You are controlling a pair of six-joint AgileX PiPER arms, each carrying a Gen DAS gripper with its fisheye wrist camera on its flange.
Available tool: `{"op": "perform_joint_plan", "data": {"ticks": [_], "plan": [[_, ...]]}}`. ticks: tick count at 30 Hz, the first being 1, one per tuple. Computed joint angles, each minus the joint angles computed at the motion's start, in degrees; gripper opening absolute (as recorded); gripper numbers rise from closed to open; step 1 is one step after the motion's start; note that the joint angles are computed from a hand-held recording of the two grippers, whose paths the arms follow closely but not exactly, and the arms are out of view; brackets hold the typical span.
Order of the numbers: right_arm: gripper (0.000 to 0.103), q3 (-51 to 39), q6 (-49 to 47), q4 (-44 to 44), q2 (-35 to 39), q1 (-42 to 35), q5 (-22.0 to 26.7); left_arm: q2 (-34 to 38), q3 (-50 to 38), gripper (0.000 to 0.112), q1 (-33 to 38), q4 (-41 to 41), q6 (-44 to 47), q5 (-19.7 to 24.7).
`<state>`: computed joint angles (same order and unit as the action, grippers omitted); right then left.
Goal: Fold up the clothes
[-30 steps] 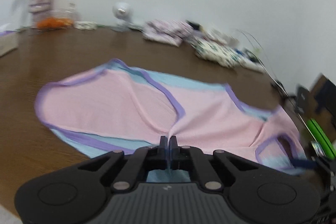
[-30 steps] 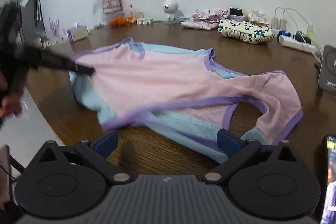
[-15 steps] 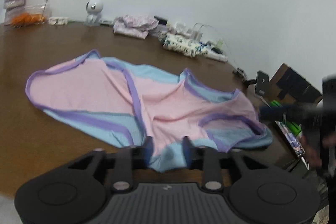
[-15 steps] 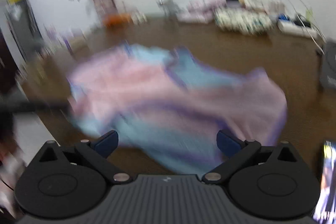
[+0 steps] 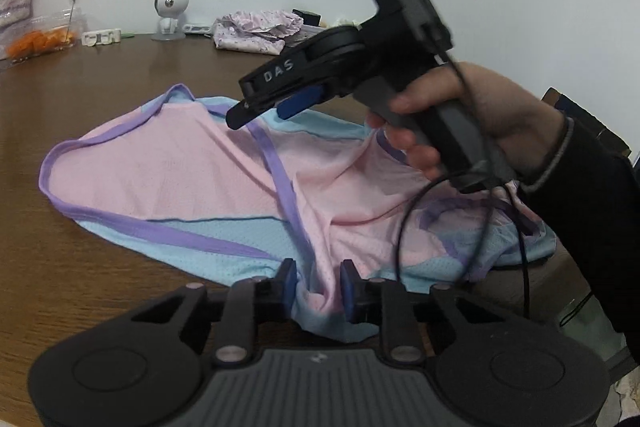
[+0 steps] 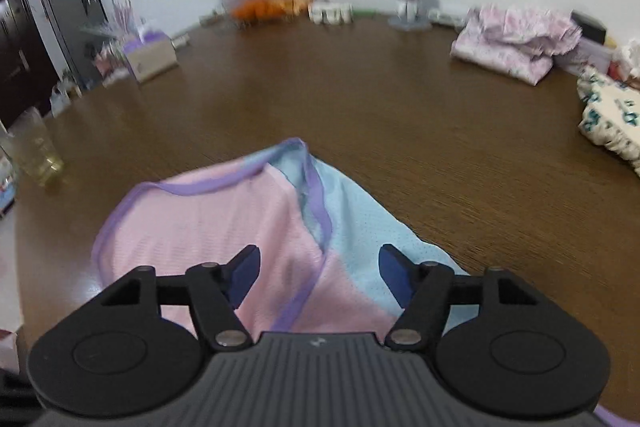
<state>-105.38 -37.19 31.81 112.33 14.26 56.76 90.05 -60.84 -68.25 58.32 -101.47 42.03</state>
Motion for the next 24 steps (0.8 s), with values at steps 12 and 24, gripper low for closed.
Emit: {"op": "perform_joint_plan", "data": {"ticks": [12, 24], "plan": [[0.002, -5.5, -3.1, 10.1, -2.5, -6.1, -0.3, -5.2, 0.8, 0.003, -5.5, 8.1, -6.8, 8.6], [0.047, -13.0, -0.8, 6.9, 5.4, -6.0, 1.9, -11.4, 7.3, 0.043, 5.0, -1.7, 2.5, 2.6]]}}
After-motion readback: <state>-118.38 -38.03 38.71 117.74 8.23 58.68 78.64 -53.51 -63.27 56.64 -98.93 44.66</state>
